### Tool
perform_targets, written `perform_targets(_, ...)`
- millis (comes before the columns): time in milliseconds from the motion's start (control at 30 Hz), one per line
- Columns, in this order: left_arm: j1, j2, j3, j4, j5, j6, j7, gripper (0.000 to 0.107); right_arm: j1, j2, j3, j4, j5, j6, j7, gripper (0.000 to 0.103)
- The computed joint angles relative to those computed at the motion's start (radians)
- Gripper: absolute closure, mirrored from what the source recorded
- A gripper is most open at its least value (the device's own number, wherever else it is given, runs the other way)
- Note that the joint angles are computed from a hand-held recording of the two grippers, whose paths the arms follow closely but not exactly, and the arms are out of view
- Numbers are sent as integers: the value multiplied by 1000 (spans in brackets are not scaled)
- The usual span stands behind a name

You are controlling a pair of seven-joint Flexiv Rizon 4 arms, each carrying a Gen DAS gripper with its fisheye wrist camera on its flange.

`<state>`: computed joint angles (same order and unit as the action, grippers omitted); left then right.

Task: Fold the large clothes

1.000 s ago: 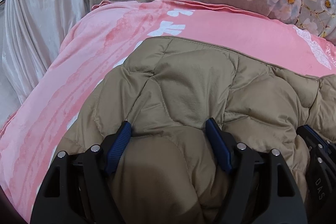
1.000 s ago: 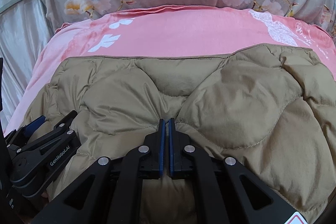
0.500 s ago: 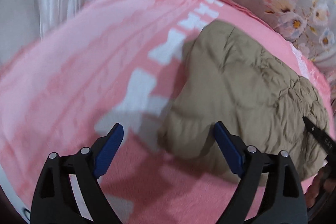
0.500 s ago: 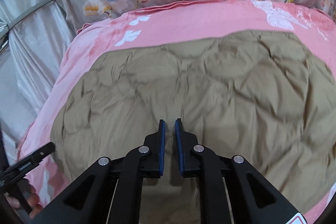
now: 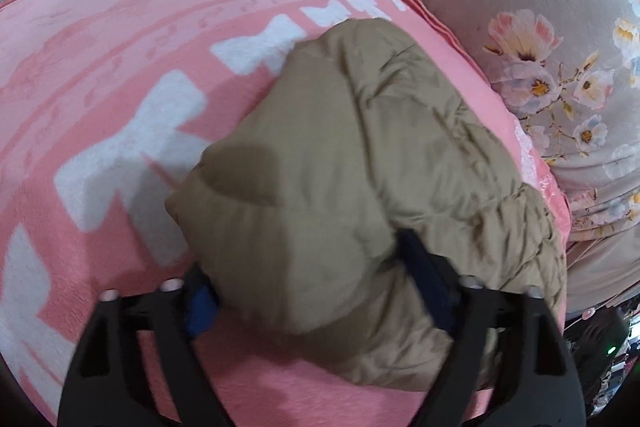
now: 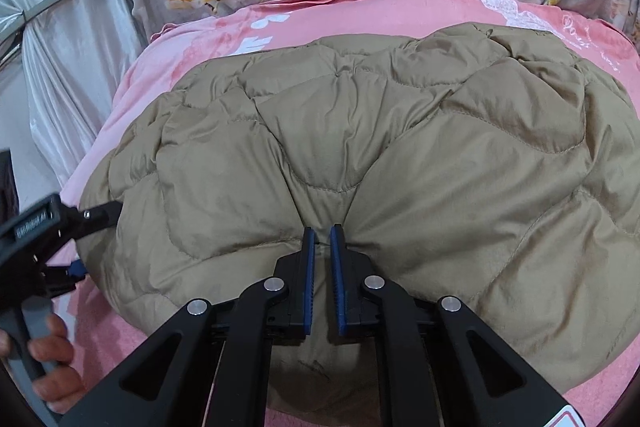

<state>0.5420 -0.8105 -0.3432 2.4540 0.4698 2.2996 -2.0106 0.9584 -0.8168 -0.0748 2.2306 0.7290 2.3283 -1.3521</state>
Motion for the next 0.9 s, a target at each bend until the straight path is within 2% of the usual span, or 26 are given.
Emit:
perform_targets(33, -39, 44, 16, 23, -49, 14, 19, 52, 4, -5, -1, -1, 4, 4, -1, 94)
perform_targets(67, -85, 84, 53, 31, -63, 28, 12, 68, 4, -6, 0, -1, 5, 5, -2, 94)
perform_targets(100, -120, 131, 72, 54, -89, 48, 32, 77, -2, -6, 4, 0, 0, 7, 0, 94)
perform_targets(200, -122, 215, 70, 70, -39, 54, 15, 86, -78, 9, 71, 28, -59, 45, 47, 95)
perform_targets(300, -116, 309, 56, 86, 14, 34, 7, 89, -168, 22, 184, 108, -121, 160, 158, 97)
perform_targets(400, -84, 373, 21, 87, 78, -4, -26, 91, -148, 8, 212, 160, -90, 224, 192, 99)
perform_targets(500, -68, 437, -20, 97, 137, -19, -68, 92, -212, -41, 253, 171, -181, 272, 269, 100)
perform_targets(600, -122, 519, -20, 107, 168, -21, -84, 94, -234, -70, 244, 148, -243, 283, 303, 99)
perform_targets(667, -175, 566, -12, 105, 182, -33, -92, 94, -227, -66, 222, 128, -265, 253, 301, 98)
perform_targets(767, -292, 593, 33, 91, 156, -47, -68, 94, -257, -64, 220, 127, -340, 254, 300, 99)
perform_targets(833, -383, 605, 69, 77, 115, -63, -26, 94, -337, -62, 273, 185, -418, 334, 353, 99)
perform_targets(900, -435, 615, 77, 58, 101, -89, -10, 94, -387, -80, 310, 271, -451, 496, 390, 99)
